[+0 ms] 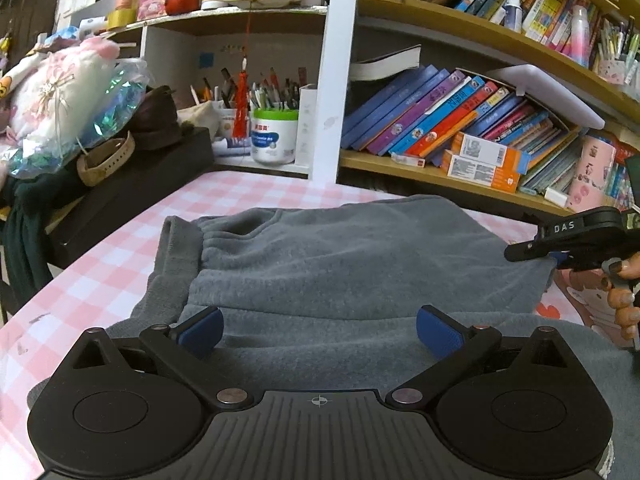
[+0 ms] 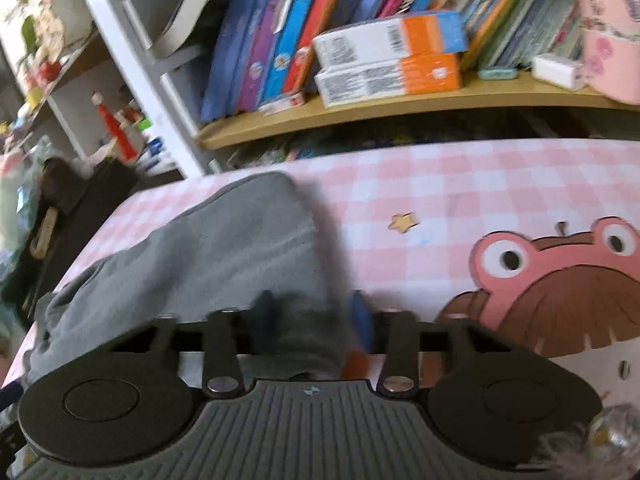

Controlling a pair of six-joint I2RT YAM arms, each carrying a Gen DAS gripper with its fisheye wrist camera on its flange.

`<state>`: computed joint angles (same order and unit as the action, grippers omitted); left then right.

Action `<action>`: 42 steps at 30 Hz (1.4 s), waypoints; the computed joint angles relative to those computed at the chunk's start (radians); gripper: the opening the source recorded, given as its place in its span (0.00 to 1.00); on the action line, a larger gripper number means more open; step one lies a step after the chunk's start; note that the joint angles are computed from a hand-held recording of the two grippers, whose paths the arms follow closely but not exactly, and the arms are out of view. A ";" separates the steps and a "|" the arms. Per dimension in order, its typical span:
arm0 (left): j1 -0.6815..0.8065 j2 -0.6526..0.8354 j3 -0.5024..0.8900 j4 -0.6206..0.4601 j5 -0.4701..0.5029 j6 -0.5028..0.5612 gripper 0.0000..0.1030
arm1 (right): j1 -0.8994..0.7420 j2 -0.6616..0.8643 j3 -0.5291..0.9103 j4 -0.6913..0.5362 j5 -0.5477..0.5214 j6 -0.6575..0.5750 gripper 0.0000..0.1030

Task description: Fold clothes

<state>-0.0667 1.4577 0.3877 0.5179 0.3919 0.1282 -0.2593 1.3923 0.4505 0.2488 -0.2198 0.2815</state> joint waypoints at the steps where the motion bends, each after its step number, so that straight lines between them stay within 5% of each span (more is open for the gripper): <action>1: -0.001 -0.001 -0.002 0.001 -0.001 0.001 1.00 | 0.012 -0.002 0.006 -0.006 0.017 -0.009 0.21; 8: 0.000 0.001 0.008 -0.018 -0.006 -0.002 1.00 | 0.298 -0.200 -0.028 0.129 0.213 -0.096 0.12; 14: -0.001 0.002 0.019 -0.037 -0.014 -0.009 1.00 | 0.576 -0.112 0.072 0.107 0.106 -0.235 0.12; 19: 0.007 0.010 0.030 -0.052 -0.003 -0.020 1.00 | 0.488 -0.153 0.033 0.105 -0.096 -0.113 0.40; 22: 0.009 0.007 0.024 -0.046 0.001 -0.018 1.00 | 0.321 -0.245 -0.015 0.093 -0.194 0.010 0.41; 26: 0.010 0.008 0.023 -0.043 0.002 -0.016 1.00 | 0.137 -0.285 0.002 -0.068 -0.132 0.060 0.43; 29: 0.008 0.011 0.026 -0.044 0.000 -0.017 1.00 | 0.068 -0.214 0.007 -0.096 -0.181 0.090 0.43; 38: 0.009 0.013 0.032 -0.056 -0.003 -0.019 1.00 | 0.126 -0.065 -0.016 -0.052 -0.268 0.167 0.42; 42: 0.010 0.014 0.034 -0.060 -0.005 -0.019 1.00 | 0.177 -0.073 -0.041 -0.035 -0.237 0.185 0.25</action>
